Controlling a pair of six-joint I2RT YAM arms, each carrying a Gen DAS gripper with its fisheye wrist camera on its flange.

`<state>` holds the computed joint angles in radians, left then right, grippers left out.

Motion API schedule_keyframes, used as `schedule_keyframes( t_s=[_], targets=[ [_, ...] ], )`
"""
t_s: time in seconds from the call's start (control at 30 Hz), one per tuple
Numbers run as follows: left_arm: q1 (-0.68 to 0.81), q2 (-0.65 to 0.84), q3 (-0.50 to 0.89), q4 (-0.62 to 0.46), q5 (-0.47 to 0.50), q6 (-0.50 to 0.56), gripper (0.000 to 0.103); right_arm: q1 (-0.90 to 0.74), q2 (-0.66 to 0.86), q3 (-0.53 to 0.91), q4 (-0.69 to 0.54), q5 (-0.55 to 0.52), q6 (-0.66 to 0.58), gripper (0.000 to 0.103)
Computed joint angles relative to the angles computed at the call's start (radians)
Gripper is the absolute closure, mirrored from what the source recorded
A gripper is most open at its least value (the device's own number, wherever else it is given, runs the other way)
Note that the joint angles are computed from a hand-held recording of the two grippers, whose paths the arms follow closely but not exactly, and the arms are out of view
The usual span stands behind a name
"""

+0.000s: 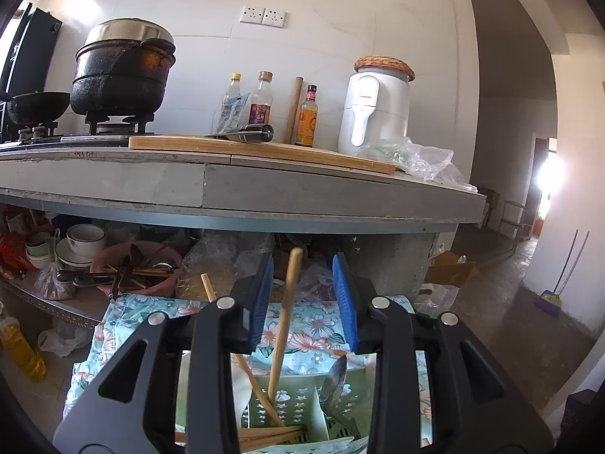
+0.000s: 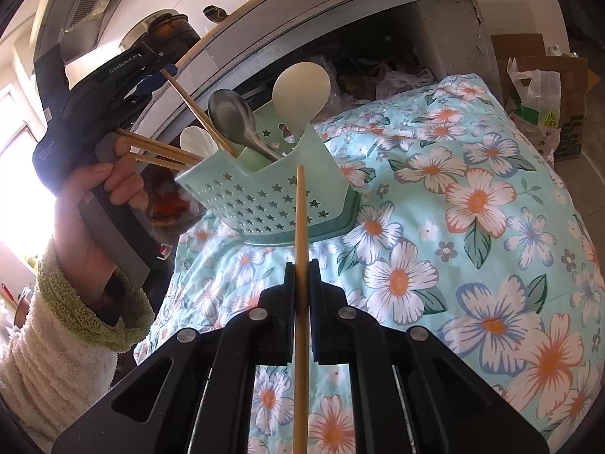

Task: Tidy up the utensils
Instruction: 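Lower the chopstick into the holder and open the left tool, then raise the held chopstick over the holder with the right tool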

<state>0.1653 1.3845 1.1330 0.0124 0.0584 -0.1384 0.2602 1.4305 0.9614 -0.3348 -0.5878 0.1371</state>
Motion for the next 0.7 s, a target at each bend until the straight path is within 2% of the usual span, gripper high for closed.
schedule_keyframes(
  t_s=[0.3,0.7],
  targets=[
    [0.054,-0.115,-0.031,-0.068,0.106,-0.034,0.062,0.014,-0.018,-0.023,0.019,0.003,0.023,0.096],
    [0.173,-0.393,-0.185,-0.259,0.25,0.06,0.041,0.022,-0.028,-0.018,0.018,-0.003,0.021,0.096]
  ],
)
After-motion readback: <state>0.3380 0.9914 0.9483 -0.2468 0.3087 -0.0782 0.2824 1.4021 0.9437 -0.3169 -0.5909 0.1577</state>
